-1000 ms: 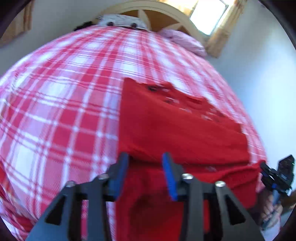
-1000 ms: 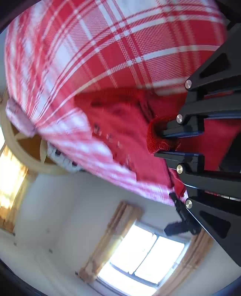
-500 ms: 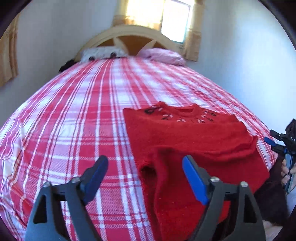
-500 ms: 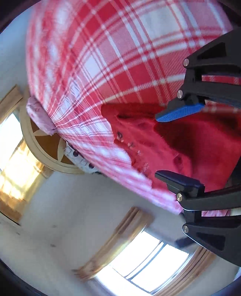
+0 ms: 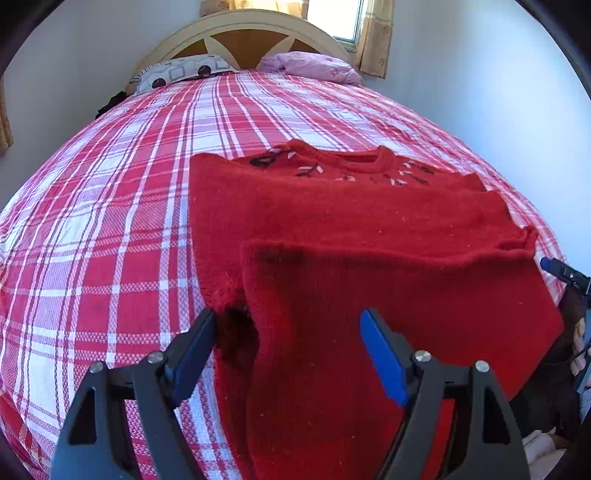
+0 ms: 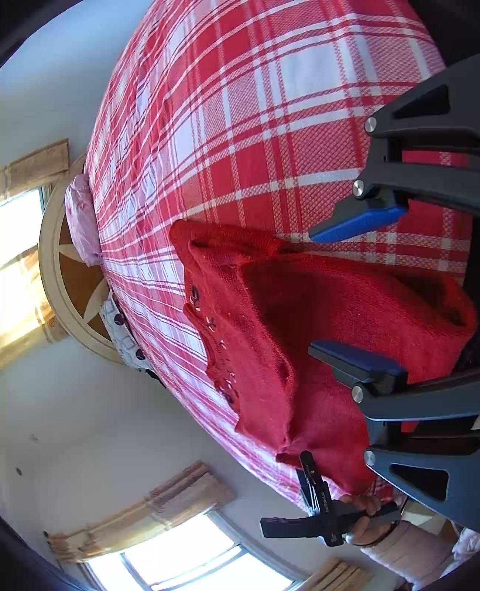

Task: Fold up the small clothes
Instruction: 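Fold the hem up toward the collar with both grippers and release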

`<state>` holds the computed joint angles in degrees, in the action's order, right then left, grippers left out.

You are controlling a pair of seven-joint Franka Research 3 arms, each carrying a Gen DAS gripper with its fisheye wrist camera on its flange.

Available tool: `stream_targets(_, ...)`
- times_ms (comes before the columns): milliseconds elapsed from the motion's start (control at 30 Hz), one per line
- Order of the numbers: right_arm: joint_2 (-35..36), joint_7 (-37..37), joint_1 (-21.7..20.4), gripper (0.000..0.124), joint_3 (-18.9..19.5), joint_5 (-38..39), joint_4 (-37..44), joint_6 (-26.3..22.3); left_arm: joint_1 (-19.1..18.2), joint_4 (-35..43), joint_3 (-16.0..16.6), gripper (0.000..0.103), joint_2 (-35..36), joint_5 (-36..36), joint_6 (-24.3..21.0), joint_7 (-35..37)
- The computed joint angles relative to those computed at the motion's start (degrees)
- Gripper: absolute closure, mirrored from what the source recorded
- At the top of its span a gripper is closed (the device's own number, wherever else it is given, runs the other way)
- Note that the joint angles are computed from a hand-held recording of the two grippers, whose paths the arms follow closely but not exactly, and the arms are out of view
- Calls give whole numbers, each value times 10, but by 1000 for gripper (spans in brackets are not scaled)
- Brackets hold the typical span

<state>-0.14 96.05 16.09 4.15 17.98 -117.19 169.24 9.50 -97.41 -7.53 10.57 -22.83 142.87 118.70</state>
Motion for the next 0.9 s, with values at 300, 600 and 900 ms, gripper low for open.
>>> stream_targets(300,55,140,0,68,-20,-174,61,-25,15,36,-1,23,20,-42,-47,-18)
stream_targets(600,63,261,45,98,-61,-363,78,-48,19,17,-5,57,7,-50,-26,-11)
stream_targets(900,42,119,10,106,-13,-194,41,-24,29,39,4,63,17,-81,-73,-34)
